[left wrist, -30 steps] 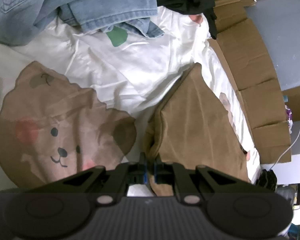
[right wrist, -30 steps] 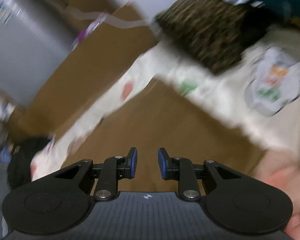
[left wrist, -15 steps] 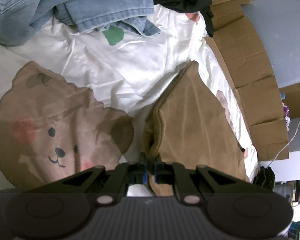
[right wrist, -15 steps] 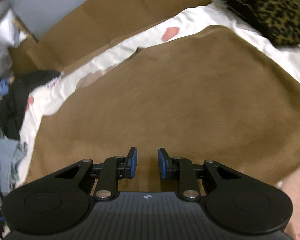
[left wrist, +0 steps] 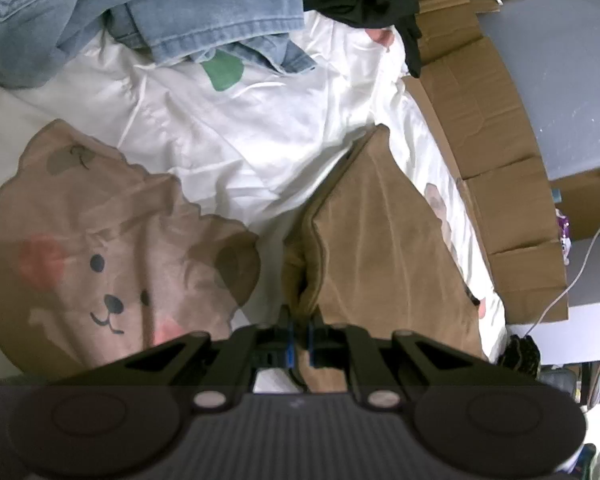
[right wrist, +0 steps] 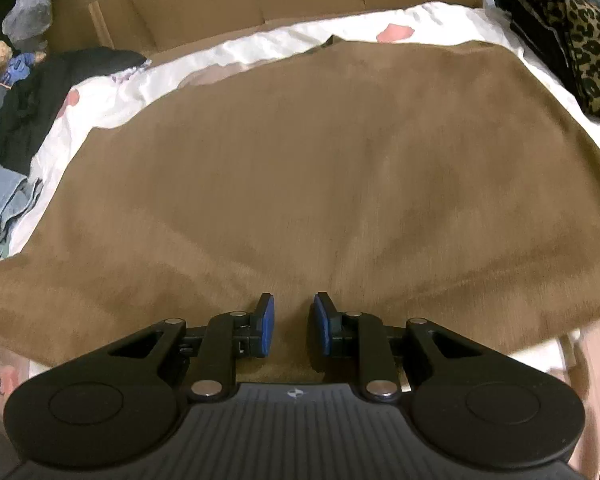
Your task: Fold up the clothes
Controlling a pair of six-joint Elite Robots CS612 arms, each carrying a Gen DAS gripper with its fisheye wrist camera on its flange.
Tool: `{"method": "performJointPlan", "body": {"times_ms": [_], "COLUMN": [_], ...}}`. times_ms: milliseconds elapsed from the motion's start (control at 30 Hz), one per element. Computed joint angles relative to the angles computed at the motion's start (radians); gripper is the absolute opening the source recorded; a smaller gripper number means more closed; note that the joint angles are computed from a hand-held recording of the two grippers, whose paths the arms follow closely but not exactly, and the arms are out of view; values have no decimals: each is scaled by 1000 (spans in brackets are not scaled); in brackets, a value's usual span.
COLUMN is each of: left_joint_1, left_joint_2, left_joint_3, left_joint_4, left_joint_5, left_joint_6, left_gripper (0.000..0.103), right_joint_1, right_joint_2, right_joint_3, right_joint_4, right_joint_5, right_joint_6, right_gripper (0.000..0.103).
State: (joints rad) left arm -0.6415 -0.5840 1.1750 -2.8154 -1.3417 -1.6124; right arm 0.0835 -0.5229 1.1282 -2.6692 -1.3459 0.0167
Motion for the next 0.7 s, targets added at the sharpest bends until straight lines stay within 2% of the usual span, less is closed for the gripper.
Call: {"method": "performJointPlan", "body": {"times_ms": [367, 500, 567, 700], "left_joint_1": [-2, -3, -2, 3], "left_joint_2": [-4, -6, -5, -4], "left_joint_3": [14, 14, 15, 18], "left_joint_4": [-25, -23, -30, -36], "left_joint_5": [8, 9, 6, -4], "left_joint_6": [-9, -3, -3, 7], "left_gripper": [7, 7, 7, 7], "right_joint_1": [-6, -25, -28, -11], "right_joint_2": [-39, -55, -53, -41], "right_joint_3": [14, 9, 9, -7], "right_joint_4": [128, 125, 72, 70], "right_joint_5": [20, 82, 109, 95], "right_joint_6": [-94, -35, -13, -82], "right_gripper": [25, 26, 26, 26]}}
